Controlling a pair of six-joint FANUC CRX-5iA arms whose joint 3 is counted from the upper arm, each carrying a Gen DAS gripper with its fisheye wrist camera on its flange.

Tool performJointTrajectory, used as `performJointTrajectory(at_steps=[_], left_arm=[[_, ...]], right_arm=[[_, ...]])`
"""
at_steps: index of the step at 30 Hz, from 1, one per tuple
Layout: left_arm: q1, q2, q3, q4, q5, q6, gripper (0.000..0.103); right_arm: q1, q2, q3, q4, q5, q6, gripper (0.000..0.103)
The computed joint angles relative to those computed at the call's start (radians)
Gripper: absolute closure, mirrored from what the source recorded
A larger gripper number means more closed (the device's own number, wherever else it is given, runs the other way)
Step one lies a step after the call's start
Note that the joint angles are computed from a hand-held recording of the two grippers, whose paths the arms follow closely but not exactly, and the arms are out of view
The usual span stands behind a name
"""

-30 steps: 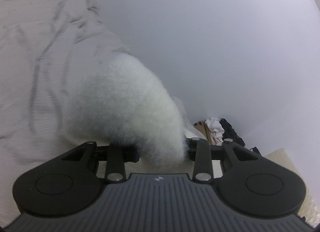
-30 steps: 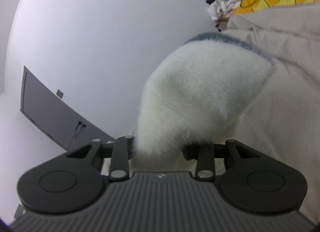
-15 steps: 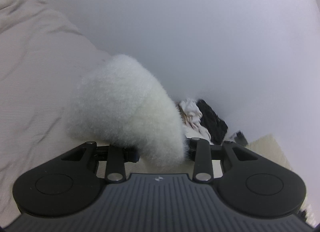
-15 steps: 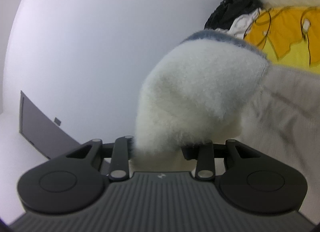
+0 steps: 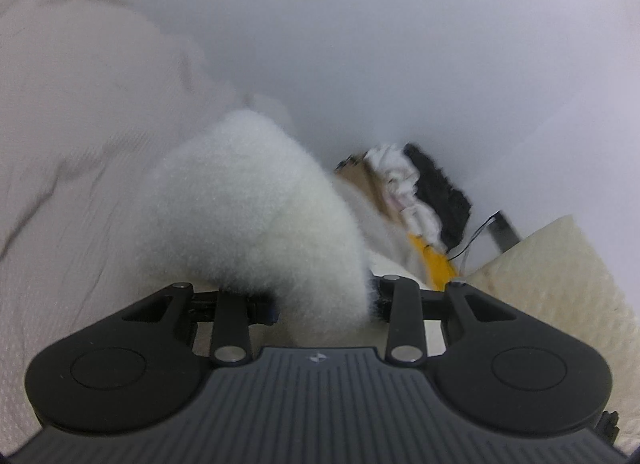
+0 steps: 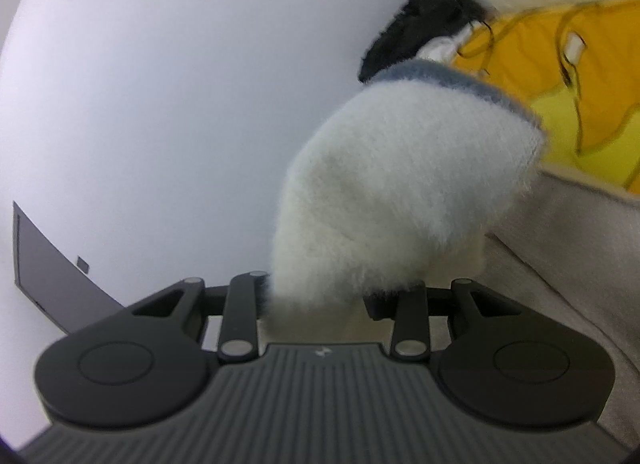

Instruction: Fold large clothes

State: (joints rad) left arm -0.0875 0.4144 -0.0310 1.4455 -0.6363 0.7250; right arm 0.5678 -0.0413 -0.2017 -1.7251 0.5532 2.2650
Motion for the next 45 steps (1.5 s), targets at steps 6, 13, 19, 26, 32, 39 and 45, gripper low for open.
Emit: performJointTrajectory(at_steps=[6, 13, 19, 26, 32, 39, 45], left_arm=[[-0.035, 0.008, -0.127, 0.169, 0.033, -0.182, 0.063], [-0.056, -0.026, -0.247, 0.306, 0.028, -0.379, 0.060], [-0.048, -0.062, -0.333, 0.374, 0.010, -0.486, 0.053], [-0.022, -0.091, -0.338, 0.261, 0.025, -0.401, 0.043], [0.027, -0.166, -0.352, 0.008, 0.069, -0.268, 0.032], [0.068, -0.321, -0.393, -0.212, 0.090, -0.188, 0.032], [0.103, -0.480, -0.426, -0.312, 0.045, -0.153, 0.032]], right_arm=[[0.042, 0.030, -0.061, 0.098, -0.011, -0.093, 0.065], [0.104, 0.037, -0.127, 0.137, 0.027, -0.147, 0.065], [0.150, 0.064, -0.204, 0.254, 0.047, -0.404, 0.062], [0.142, 0.074, -0.190, 0.199, 0.041, -0.379, 0.056], [0.075, 0.029, -0.173, -0.044, -0.013, -0.167, 0.042], [0.195, -0.059, -0.163, -0.194, 0.167, 0.134, 0.042], [0.349, -0.100, -0.066, -0.244, 0.403, 0.398, 0.042]])
